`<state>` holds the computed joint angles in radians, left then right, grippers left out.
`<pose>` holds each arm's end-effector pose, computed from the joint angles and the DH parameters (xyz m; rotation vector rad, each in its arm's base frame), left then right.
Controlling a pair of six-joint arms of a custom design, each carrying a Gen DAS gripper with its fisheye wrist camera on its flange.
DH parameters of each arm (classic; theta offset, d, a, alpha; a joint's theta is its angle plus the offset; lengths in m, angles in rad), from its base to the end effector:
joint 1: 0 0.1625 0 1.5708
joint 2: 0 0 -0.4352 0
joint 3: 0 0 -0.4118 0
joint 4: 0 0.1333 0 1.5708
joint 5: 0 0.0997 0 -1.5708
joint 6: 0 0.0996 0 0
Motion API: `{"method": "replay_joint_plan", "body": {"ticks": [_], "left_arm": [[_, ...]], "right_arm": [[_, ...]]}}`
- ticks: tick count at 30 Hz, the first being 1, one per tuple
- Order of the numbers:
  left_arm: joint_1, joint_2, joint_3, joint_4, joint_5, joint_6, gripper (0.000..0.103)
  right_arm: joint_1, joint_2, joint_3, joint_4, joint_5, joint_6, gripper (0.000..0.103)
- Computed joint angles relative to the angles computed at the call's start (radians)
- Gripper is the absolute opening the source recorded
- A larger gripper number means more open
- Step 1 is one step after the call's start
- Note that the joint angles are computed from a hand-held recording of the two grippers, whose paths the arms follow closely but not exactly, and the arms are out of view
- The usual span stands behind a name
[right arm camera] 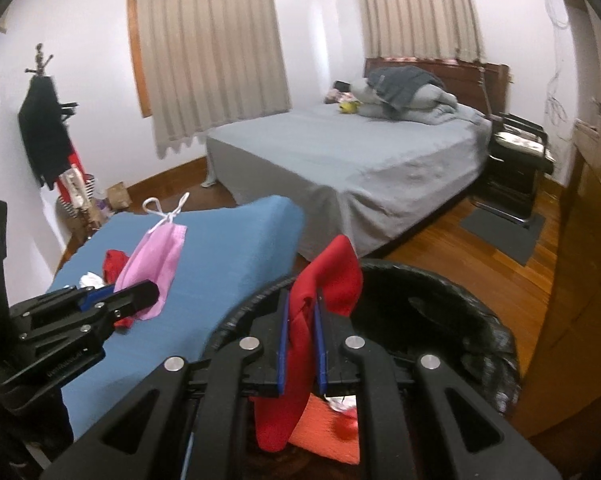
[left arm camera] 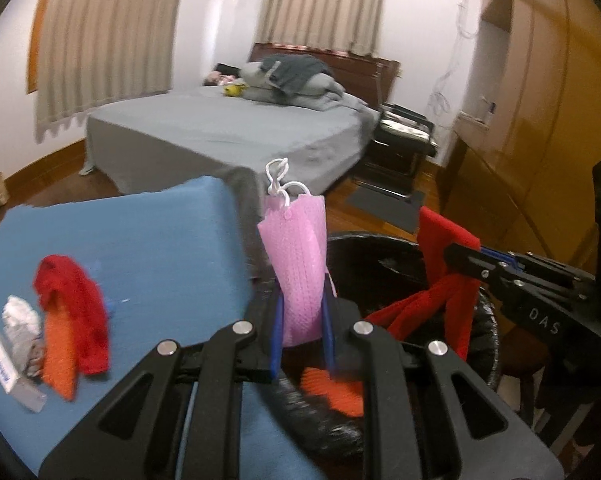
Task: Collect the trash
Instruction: 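Carry the pink mask and red cloth over the bin and release both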
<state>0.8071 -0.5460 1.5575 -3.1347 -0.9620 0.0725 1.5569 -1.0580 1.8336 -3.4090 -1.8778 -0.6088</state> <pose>-0.3593 -0.6503 0.0222 0.8406 2.4598 -0.9661 0.0943 -0.6404 0.2943 0.4712 -2.2463 1.1703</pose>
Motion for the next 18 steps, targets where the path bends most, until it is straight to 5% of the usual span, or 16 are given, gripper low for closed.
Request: {"method": "replay_joint_plan", "body": {"ticks": [5,11,13,18], "left_arm": [[0.001,0.051,-0.054,0.038,-0.052,0.013,0.018],[0.008,0.089,-0.103,0.088,-0.094,0.009,0.035],[0.009,0.091,-0.105,0.094,-0.098,0.002,0.046],[0.007,0.084,-0.091,0.075,-0.080,0.003,0.057]], "right_arm": [[-0.027,-0.020,0.019,-0.012,-0.019,0.013,0.014],[-0.053,-0.040,0.033,-0.024,-0.032,0.031,0.016],[-0.057,-0.047,0.040,-0.038,-0.035,0.033,0.028],[-0.062,-0.053,0.052,-0.070,-0.039,0.038,0.048]]}}
